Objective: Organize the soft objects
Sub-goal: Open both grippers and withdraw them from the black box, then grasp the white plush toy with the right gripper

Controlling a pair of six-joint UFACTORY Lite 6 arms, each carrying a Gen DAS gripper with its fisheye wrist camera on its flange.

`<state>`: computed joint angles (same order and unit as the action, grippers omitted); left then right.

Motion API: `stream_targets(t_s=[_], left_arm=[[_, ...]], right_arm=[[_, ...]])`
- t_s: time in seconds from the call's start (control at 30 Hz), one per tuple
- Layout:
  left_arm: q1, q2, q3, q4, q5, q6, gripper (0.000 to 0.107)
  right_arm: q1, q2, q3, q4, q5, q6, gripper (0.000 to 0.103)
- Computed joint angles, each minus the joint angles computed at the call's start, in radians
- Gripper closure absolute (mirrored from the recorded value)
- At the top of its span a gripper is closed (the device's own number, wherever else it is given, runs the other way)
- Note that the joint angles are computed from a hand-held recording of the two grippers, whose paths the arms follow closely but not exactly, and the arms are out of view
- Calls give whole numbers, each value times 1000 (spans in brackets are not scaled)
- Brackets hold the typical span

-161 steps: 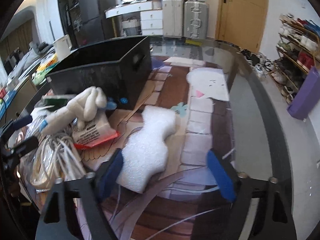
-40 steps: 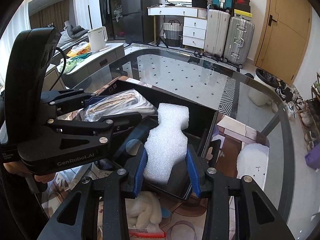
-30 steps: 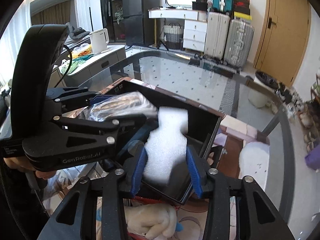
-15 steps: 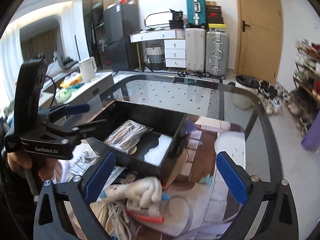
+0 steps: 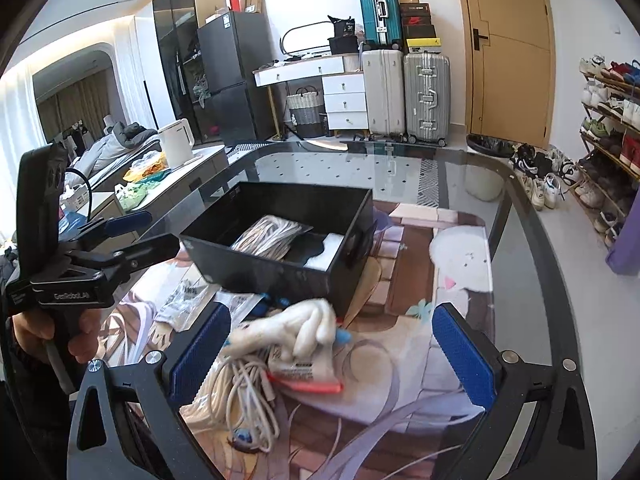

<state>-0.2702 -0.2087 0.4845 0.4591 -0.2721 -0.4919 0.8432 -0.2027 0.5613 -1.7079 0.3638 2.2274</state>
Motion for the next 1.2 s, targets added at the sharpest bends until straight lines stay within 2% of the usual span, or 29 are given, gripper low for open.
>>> stream_targets(t_s=[0.33,0.53,0.67,0.9,1.1,1.2], left_arm=[[17,56,-59,-145,-59,140,4],[21,81,-76,-154,-90,160,4],[43,116,-76,-95,-119,115,4],[62,143,-76,-11,-139,57,4],[77,144,-81,48,-157,10,4],[74,141,-86,47,-160,11,4]], right_arm=[[17,49,3,-52,-17,77,0],[2,89,17,-158,-54,161,0],[-14,134,43,-249,-86,222,0],[-50,276,161,-306,-149,171,0],[-91,325,221,-399,-213,184,0],[-107,357,245,-489,-240,253,0]])
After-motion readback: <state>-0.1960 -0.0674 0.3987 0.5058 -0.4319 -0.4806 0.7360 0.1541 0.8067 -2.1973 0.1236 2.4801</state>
